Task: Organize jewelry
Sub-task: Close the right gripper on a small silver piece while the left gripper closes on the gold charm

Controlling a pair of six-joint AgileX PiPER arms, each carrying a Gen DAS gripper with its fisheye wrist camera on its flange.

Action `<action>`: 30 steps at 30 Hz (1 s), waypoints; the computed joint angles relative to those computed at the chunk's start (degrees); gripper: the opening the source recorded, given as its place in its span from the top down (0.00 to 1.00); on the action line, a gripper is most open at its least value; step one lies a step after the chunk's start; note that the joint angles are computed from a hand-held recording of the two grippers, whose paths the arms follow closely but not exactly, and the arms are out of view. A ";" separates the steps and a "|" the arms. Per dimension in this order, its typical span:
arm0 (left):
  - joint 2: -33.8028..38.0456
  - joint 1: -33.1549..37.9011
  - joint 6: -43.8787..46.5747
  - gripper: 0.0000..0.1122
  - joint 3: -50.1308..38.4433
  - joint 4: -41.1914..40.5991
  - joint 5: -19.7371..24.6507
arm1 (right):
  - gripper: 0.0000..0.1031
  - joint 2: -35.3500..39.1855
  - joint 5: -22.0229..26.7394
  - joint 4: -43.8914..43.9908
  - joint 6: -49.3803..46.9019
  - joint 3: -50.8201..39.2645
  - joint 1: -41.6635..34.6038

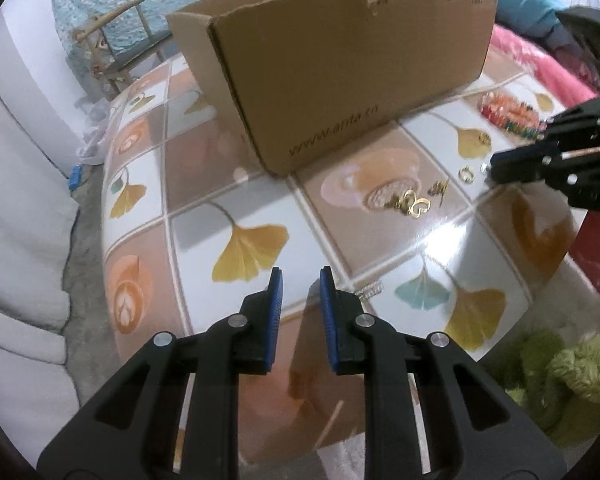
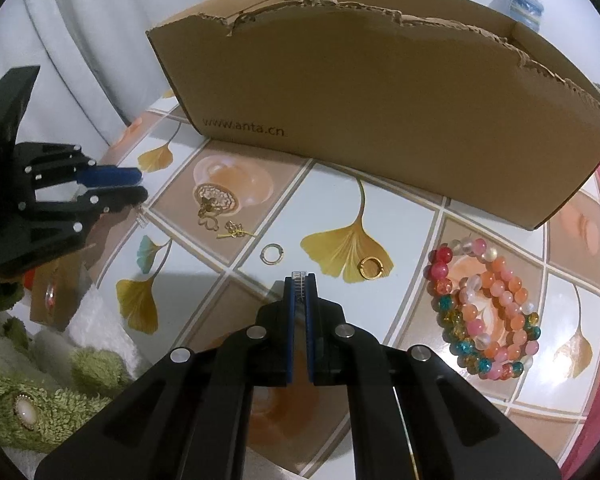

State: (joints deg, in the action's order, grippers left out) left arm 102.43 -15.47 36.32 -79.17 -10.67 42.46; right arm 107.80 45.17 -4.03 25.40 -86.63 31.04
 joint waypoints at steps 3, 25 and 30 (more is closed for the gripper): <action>-0.62 0.46 -1.85 0.84 -0.06 0.25 2.04 | 0.95 -0.12 0.01 0.21 -0.32 -0.06 -0.16; 0.80 0.64 13.28 0.73 -2.77 -7.45 9.25 | 0.95 -0.81 -0.66 1.06 -0.95 0.83 -0.41; 1.07 0.66 12.92 0.74 -3.04 -7.62 9.25 | 0.95 -0.95 -0.57 1.28 -0.97 0.93 -0.45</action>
State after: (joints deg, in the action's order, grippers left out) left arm 103.50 -14.81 49.24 -82.21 -18.29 51.71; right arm 106.86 44.61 -2.75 24.43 -85.70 30.59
